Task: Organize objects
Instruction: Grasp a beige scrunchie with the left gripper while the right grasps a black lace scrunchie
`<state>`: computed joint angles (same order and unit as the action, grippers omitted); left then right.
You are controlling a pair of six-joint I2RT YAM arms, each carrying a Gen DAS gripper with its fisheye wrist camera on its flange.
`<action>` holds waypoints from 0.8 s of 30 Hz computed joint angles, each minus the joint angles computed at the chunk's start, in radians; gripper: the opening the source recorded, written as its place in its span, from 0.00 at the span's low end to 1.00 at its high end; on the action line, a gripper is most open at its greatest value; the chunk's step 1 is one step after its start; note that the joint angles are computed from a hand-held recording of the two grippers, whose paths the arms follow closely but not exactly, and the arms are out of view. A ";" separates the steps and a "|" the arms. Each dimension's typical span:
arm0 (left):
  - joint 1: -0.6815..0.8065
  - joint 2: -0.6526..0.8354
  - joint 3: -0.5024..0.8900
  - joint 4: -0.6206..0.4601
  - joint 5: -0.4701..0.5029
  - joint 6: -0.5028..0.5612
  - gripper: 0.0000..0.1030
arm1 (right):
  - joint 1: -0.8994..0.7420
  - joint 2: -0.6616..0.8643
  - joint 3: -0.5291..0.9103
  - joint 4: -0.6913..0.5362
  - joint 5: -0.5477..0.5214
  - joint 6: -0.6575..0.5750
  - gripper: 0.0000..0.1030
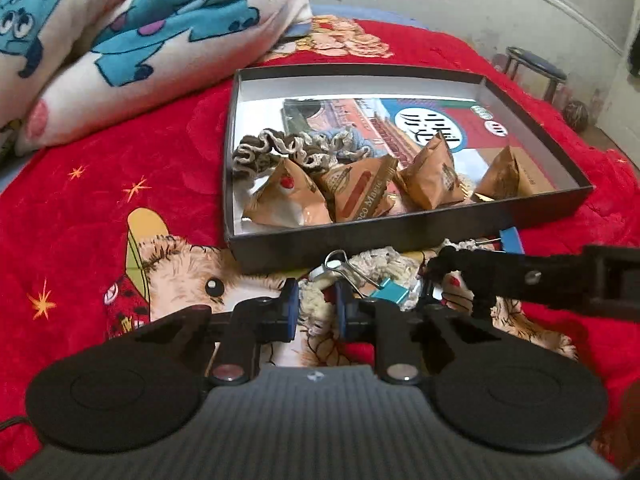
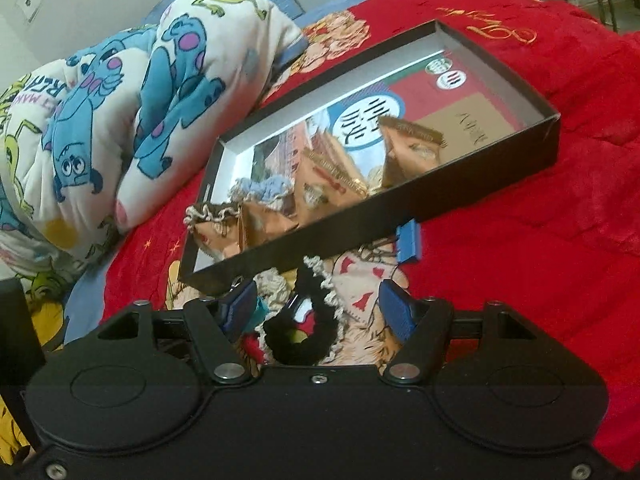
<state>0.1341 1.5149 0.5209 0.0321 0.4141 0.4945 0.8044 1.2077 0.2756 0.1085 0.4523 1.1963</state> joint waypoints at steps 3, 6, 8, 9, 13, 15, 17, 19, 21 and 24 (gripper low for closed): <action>-0.037 -0.036 -0.051 0.060 -0.049 -0.004 0.18 | -0.012 0.061 0.005 0.073 -0.032 -0.032 0.56; -0.050 -0.056 -0.055 0.053 -0.070 -0.034 0.17 | -0.036 0.128 0.014 0.145 -0.082 -0.045 0.47; -0.053 -0.071 -0.063 0.054 -0.076 -0.035 0.17 | -0.042 0.158 0.014 0.176 -0.097 -0.038 0.43; -0.053 -0.081 -0.068 0.053 -0.076 -0.036 0.17 | -0.044 0.166 0.013 0.185 -0.097 -0.030 0.42; -0.053 -0.101 -0.066 0.033 -0.077 -0.043 0.13 | -0.064 0.168 -0.002 0.204 -0.110 -0.002 0.25; -0.059 -0.115 -0.065 0.021 -0.093 -0.041 0.12 | -0.077 0.153 -0.016 0.214 -0.129 0.006 0.18; -0.055 -0.144 -0.072 0.010 -0.085 -0.037 0.12 | -0.070 0.144 -0.018 0.210 -0.116 0.008 0.16; -0.047 -0.184 -0.083 -0.001 -0.064 -0.030 0.12 | -0.059 0.129 -0.021 0.207 -0.093 0.009 0.16; -0.042 -0.216 -0.091 -0.012 -0.051 -0.027 0.12 | -0.053 0.104 -0.031 0.215 -0.082 0.008 0.16; -0.040 -0.255 -0.100 -0.021 -0.038 -0.025 0.12 | -0.043 0.067 -0.035 0.198 -0.055 0.003 0.16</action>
<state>0.0945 1.2604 0.4206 0.0107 0.3765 0.4696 0.7616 1.2743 0.2410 0.3062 0.3972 1.1996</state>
